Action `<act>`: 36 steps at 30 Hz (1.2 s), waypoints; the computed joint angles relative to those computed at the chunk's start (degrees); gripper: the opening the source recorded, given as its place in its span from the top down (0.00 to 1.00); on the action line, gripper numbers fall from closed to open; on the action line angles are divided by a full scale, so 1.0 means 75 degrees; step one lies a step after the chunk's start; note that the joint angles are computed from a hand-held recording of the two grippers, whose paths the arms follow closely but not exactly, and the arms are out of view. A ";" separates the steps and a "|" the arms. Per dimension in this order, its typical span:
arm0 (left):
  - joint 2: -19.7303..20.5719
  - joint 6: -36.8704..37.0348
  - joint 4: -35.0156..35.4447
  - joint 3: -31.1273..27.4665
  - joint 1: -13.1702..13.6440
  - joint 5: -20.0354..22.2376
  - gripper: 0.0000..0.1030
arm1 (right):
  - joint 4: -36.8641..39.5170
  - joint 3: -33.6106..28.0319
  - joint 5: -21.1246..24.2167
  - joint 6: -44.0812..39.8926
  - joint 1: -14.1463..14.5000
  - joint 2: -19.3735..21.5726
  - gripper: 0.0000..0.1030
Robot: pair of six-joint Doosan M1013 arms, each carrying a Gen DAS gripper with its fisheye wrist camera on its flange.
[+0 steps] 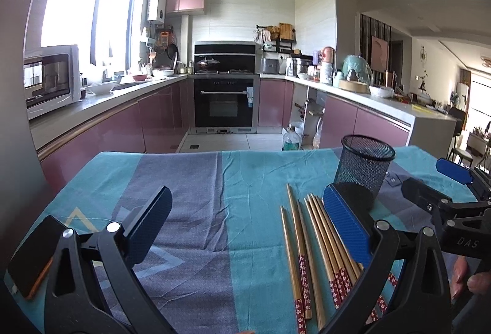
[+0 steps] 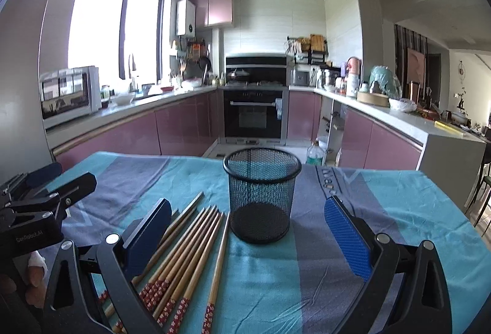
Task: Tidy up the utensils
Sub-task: 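Lower the left gripper onto a wooden chopstick and close it while the right gripper grasps another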
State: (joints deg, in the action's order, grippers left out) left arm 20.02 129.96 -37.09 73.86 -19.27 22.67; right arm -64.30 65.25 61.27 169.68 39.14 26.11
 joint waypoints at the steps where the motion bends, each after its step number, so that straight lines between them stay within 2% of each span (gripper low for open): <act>1: 0.0074 -0.0229 0.0399 -0.0128 -0.0017 0.0280 0.06 | 0.0430 -0.0066 -0.0016 -0.0302 -0.0064 0.0021 0.07; 5: 0.0335 -0.1094 0.1858 -0.0533 -0.0148 0.0994 0.06 | 0.2090 -0.0256 -0.0100 -0.1389 -0.0335 0.0095 0.21; 8: 0.0544 -0.1077 0.1963 -0.0855 -0.0147 0.1593 0.10 | 0.2800 -0.0394 -0.0126 -0.1928 -0.0451 0.0168 0.27; 11: 0.0764 -0.1084 0.2113 -0.1201 -0.0149 0.2156 0.16 | 0.3683 -0.0520 -0.0125 -0.2480 -0.0592 0.0234 0.42; 13: 0.0915 -0.1218 0.2485 -0.1419 -0.0200 0.2446 0.24 | 0.4092 -0.0559 -0.0104 -0.2616 -0.0664 0.0268 0.48; 14: 0.0995 -0.1218 0.2597 -0.1539 -0.0215 0.2631 0.24 | 0.4279 -0.0581 -0.0102 -0.2690 -0.0703 0.0286 0.49; 20: 0.1458 -0.1227 0.2849 -0.2235 -0.0271 0.3607 0.27 | 0.4828 -0.0897 0.0132 -0.3230 -0.0787 0.0466 0.56; 23: 0.1696 -0.1323 0.2973 -0.2606 -0.0296 0.4036 0.35 | 0.4810 -0.1130 0.0373 -0.3461 -0.0775 0.0605 0.61; 29: 0.2039 -0.1177 0.2875 -0.3140 -0.0347 0.4595 0.40 | 0.5038 -0.1306 0.0421 -0.3721 -0.0872 0.0685 0.69; 32: 0.2280 -0.1227 0.2875 -0.3512 -0.0384 0.5007 0.51 | 0.5083 -0.1406 0.0444 -0.3833 -0.0899 0.0743 0.74; 36: 0.2446 -0.1164 0.2840 -0.3762 -0.0435 0.5133 0.60 | 0.5203 -0.1464 0.0409 -0.3922 -0.0915 0.0768 0.80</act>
State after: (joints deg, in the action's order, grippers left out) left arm 38.36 121.22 -15.79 45.65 -22.54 61.17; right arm -25.28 54.27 64.34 140.26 32.28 31.87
